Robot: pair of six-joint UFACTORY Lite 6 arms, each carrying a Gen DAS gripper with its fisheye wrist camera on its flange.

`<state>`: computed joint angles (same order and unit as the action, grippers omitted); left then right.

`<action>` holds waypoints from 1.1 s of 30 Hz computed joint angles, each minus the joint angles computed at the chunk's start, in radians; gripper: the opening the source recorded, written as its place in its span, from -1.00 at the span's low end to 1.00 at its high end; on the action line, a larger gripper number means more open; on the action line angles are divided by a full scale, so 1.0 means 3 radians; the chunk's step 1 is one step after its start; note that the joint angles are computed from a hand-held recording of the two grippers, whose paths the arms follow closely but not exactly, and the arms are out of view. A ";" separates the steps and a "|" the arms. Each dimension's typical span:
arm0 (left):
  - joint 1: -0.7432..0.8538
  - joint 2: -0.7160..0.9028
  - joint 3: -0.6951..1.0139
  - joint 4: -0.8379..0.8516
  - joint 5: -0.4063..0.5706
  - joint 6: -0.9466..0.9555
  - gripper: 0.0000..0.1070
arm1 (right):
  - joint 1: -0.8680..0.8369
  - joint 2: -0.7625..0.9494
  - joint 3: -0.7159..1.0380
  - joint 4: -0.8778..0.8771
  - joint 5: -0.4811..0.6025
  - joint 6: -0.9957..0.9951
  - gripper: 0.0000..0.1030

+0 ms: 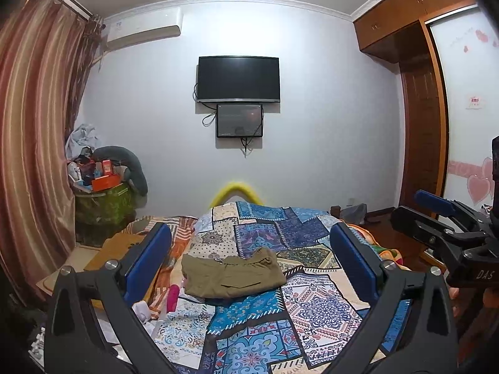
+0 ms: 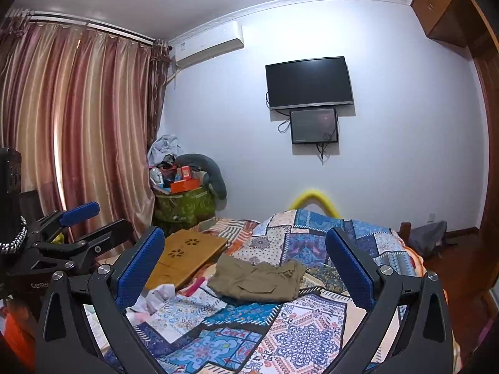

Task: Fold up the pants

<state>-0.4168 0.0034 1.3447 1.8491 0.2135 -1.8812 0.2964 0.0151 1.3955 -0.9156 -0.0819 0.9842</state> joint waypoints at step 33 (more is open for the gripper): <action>0.0115 0.0050 0.0032 -0.0129 -0.0249 0.0100 0.92 | 0.0040 0.0029 0.0064 -0.0500 0.0075 0.0520 1.00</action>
